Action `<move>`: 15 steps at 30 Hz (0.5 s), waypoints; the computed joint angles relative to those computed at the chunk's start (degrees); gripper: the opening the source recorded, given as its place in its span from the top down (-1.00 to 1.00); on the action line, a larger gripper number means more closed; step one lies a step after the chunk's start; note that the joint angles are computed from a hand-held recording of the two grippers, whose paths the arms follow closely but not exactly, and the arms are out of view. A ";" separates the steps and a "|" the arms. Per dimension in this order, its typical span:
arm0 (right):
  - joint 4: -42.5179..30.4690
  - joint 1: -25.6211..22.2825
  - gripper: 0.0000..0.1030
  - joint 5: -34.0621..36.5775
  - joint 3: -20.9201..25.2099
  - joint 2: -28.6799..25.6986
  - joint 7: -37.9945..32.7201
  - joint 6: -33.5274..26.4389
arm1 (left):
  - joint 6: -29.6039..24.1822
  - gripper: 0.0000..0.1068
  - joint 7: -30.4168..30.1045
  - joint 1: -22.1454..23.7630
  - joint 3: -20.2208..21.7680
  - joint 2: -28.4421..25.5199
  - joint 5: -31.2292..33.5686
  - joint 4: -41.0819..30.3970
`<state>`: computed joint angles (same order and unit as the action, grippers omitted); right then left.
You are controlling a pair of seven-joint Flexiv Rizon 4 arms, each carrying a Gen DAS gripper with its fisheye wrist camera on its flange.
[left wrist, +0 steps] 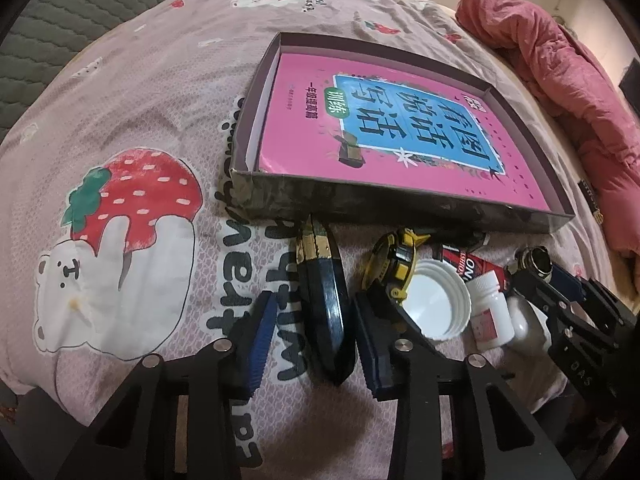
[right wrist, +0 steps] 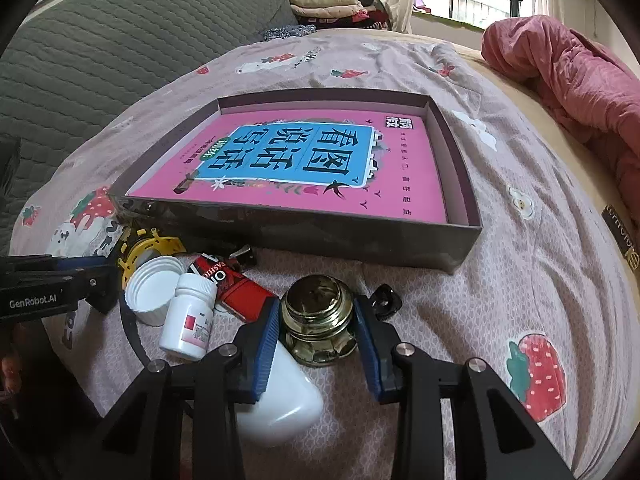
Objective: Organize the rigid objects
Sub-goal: 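Close left gripper on the lipstick tube while right gripper closes on the brass jar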
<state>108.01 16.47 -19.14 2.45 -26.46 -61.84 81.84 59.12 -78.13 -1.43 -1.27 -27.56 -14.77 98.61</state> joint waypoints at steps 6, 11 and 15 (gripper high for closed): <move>0.31 -0.34 0.27 0.51 0.19 -0.11 -0.04 1.68 | -1.36 0.47 -3.79 -1.75 1.56 -1.85 2.92 -3.37; 0.24 -3.08 0.27 3.84 3.36 -0.06 -1.34 3.34 | -1.83 0.55 -5.16 -1.82 1.46 -2.92 3.99 -4.59; 0.20 -4.76 0.27 6.52 5.32 0.15 -2.74 4.39 | -0.29 0.54 -3.03 -0.03 -0.42 -2.22 1.23 -2.61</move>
